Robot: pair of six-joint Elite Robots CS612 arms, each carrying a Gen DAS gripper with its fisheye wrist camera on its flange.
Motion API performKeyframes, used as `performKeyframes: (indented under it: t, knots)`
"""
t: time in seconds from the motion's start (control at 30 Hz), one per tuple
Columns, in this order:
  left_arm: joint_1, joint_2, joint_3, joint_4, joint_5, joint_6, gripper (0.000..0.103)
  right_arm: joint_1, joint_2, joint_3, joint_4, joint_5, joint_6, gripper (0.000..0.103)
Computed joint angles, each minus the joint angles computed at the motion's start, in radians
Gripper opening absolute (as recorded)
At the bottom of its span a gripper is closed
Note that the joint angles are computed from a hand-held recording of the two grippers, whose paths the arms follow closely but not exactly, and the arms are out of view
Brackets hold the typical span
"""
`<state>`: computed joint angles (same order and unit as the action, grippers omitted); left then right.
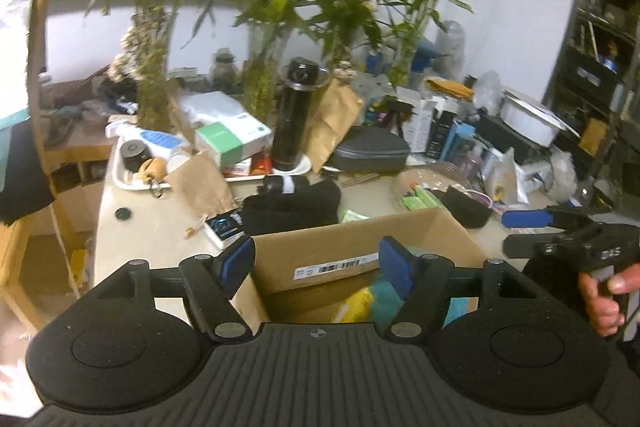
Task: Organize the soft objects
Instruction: 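Lower the yellow bag into the box with the left gripper while the right drops the loofah in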
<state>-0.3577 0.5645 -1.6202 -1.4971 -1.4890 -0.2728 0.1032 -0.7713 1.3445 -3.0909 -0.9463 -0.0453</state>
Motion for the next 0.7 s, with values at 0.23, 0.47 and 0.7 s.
performKeyframes:
  t: [0.23, 0.47, 0.7]
  knots:
    - [-0.011, -0.002, -0.044, 0.088, 0.078, -0.044, 0.068, -0.010, 0.020, -0.009, -0.062, 0.071, 0.068, 0.103]
    - [-0.021, -0.013, -0.057, 0.153, 0.153, -0.089, 0.068, -0.020, 0.040, -0.016, -0.177, 0.093, 0.209, 0.103]
    - [-0.021, -0.011, -0.066, 0.158, 0.152, -0.140, 0.068, -0.012, 0.031, -0.003, -0.181, 0.049, 0.169, 0.103]
